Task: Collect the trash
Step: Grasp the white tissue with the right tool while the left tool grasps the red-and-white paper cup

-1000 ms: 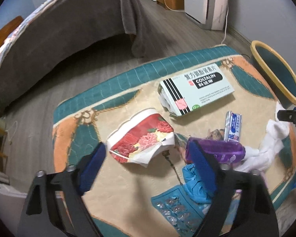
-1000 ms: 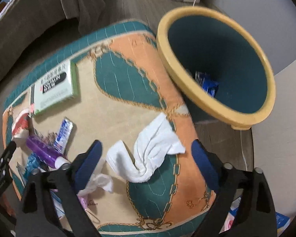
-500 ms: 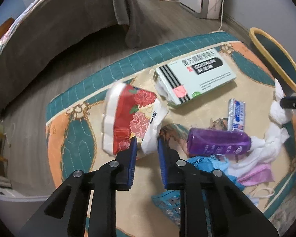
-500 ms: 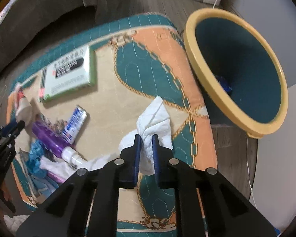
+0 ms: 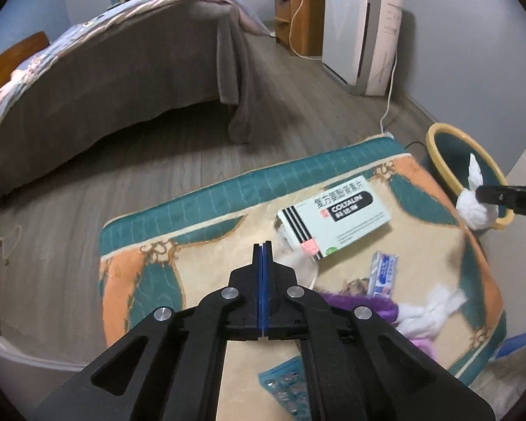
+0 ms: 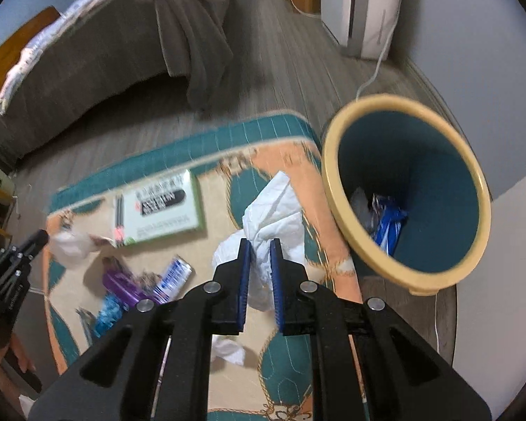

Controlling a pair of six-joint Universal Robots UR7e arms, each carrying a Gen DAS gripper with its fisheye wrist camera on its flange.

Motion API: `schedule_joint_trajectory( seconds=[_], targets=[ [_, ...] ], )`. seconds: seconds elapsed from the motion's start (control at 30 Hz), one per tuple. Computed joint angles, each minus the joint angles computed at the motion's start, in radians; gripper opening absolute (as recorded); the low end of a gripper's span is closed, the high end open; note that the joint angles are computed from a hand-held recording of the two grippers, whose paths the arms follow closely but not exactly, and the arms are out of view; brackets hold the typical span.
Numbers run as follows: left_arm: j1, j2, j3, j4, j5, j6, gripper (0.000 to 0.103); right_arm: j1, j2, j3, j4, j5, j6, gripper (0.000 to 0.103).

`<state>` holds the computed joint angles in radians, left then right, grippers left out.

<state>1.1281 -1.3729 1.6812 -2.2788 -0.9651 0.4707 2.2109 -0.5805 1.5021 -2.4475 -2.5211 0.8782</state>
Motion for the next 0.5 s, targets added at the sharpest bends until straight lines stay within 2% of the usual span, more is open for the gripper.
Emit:
schedule_joint_trajectory(
  seconds=[0.13, 0.2, 0.3, 0.37, 0.43, 0.5],
  targets=[
    [0.008, 0.008, -0.008, 0.019, 0.001, -0.009, 0.001, -0.002, -0.002, -0.003, -0.006, 0.007, -0.006, 0.011],
    [0.014, 0.018, -0.021, 0.06, 0.022, -0.022, 0.001, -0.003, -0.002, -0.002, -0.009, 0.015, -0.007, 0.011],
    [0.033, 0.018, -0.046, 0.147, 0.009, -0.052, 0.002, -0.002, -0.006, 0.0, -0.009, 0.023, -0.015, 0.011],
    [0.037, 0.012, -0.034, 0.173, 0.018, -0.036, 0.01, -0.004, -0.008, 0.003, -0.008, 0.029, -0.018, 0.011],
    [0.032, 0.003, -0.01, 0.183, 0.046, -0.002, 0.027, -0.006, -0.012, 0.006, -0.01, 0.038, -0.015, 0.011],
    [0.026, -0.014, 0.009, 0.213, 0.056, 0.018, 0.036, -0.007, -0.014, 0.009, -0.013, 0.047, -0.015, 0.011]
  ],
)
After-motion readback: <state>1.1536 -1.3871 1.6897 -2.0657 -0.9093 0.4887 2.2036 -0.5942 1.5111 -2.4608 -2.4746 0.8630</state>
